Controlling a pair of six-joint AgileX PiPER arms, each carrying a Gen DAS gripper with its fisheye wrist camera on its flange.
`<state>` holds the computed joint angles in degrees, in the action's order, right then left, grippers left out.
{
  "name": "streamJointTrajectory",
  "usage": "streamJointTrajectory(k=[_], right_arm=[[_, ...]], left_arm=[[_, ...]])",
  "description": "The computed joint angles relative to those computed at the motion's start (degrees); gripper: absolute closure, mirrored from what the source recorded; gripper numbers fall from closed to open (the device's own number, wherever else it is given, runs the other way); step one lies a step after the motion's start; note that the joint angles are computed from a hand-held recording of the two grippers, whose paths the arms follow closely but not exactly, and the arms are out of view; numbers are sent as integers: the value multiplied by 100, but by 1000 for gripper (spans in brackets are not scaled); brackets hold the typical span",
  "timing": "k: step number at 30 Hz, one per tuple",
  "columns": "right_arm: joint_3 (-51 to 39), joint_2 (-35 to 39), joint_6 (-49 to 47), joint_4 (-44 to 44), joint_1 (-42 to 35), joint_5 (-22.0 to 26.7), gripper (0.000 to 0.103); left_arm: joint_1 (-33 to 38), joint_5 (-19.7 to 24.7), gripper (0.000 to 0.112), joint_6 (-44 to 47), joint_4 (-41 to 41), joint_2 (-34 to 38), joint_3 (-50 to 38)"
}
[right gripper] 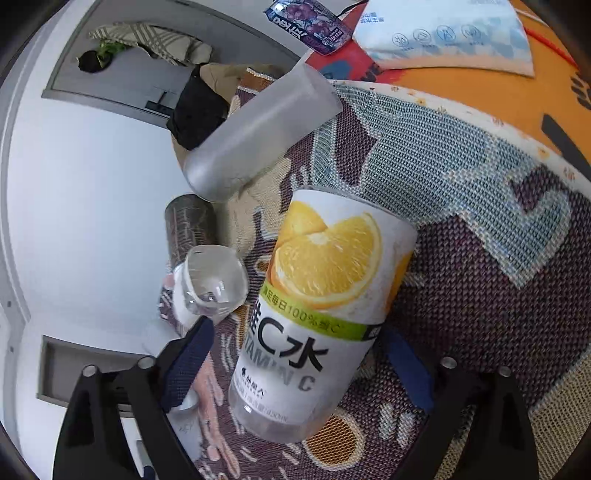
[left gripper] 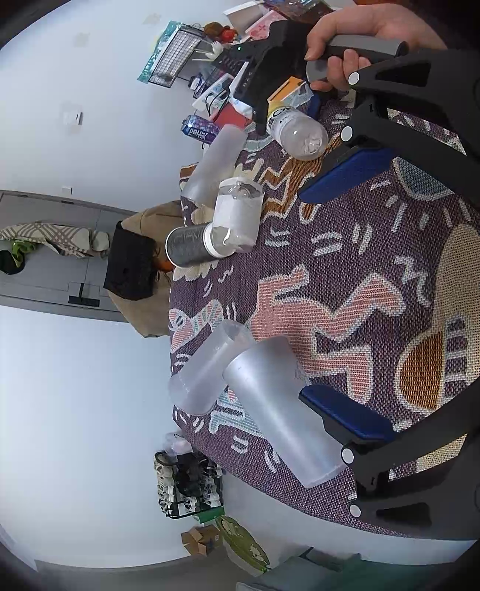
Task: Flip cup upright
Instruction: 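Reach the right gripper to the lying vitamin C bottle and close on it, then lift the bottle with the right gripper and swing it toward the left gripper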
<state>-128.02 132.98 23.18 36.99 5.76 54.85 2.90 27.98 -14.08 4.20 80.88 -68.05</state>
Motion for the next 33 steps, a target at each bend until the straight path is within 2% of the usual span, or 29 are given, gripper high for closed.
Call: streamJointTrajectory(k=[1, 3, 7, 13, 17, 26, 33], right_arm=[[-61, 48, 27, 20, -4, 39, 40], [-46, 160, -207, 615, -102, 129, 40], [1046, -508, -1018, 945, -89, -387, 41], [2204, -1358, -2031, 1497, -118, -608, 40], [2726, -1780, -2568, 1724, -195, -450, 40], [3223, -2323, -3647, 1733, 82, 351, 40], [3910, -2764, -3896, 1548, 403, 371, 40]], left_arm=[[15, 14, 15, 24, -33, -20, -1], [28, 42, 15, 54, -52, -62, -19], [3, 64, 15, 41, 3, -244, 28], [10, 169, 15, 137, -131, -470, 70], [10, 247, 15, 158, -137, -632, 121], [243, 554, 15, 372, -451, -959, 321], [520, 728, 15, 878, -989, -1306, 634]])
